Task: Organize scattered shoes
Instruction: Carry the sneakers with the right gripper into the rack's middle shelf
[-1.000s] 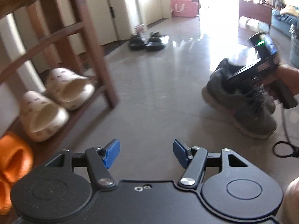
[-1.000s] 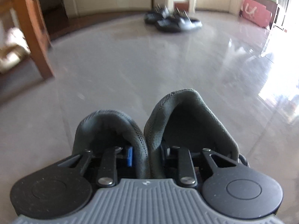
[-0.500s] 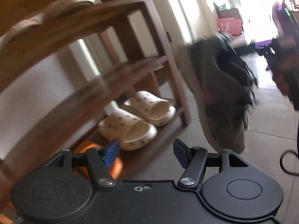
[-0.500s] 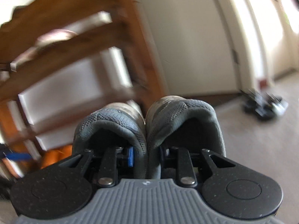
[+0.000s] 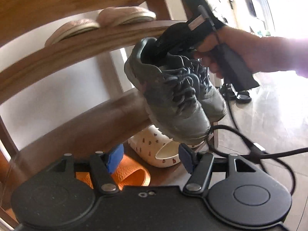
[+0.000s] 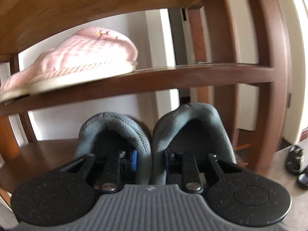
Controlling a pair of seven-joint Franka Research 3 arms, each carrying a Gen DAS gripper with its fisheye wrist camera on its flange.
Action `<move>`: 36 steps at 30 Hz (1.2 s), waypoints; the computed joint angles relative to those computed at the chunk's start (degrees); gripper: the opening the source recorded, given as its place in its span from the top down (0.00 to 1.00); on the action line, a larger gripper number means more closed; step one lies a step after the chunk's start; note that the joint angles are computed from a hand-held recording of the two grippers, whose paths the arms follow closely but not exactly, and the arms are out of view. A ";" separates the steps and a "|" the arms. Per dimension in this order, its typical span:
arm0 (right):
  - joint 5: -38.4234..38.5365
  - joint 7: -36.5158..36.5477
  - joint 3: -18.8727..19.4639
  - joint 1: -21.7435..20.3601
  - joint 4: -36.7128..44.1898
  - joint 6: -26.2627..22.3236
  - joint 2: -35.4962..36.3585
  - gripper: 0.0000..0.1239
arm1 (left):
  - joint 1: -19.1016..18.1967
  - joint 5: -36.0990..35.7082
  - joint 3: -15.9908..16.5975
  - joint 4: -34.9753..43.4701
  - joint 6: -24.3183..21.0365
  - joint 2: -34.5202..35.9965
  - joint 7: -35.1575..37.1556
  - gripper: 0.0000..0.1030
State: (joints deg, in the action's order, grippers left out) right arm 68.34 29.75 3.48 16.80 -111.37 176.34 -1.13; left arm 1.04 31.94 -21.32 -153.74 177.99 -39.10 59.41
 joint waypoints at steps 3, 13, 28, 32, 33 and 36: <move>-2.68 1.02 0.64 -0.03 2.35 1.20 3.17 0.77 | 2.15 0.45 -1.38 0.42 1.54 1.37 -0.81 0.39; -27.69 22.00 0.73 -2.54 7.17 -2.63 9.71 0.73 | 14.73 0.79 -13.40 3.40 3.90 4.73 -9.71 0.39; -27.06 19.93 5.49 -8.65 11.83 -7.53 12.71 0.50 | 12.69 2.66 -12.34 6.28 3.91 8.56 -20.71 0.39; -21.51 12.13 6.51 -8.98 11.37 -6.61 11.94 0.47 | 15.18 2.74 -14.92 7.33 3.92 8.65 -23.13 0.39; -20.76 10.63 6.39 -8.87 11.33 -6.76 11.77 0.47 | 15.07 2.77 -14.86 7.41 3.70 8.74 -23.49 0.39; -17.27 5.45 6.90 -8.52 10.08 -3.43 10.74 0.35 | 14.14 2.66 -14.20 7.88 2.43 9.19 -24.84 0.39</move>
State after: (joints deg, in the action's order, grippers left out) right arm 51.07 35.20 10.38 8.29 -101.29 172.91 9.61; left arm 15.18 34.60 -35.52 -145.86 180.42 -29.92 34.57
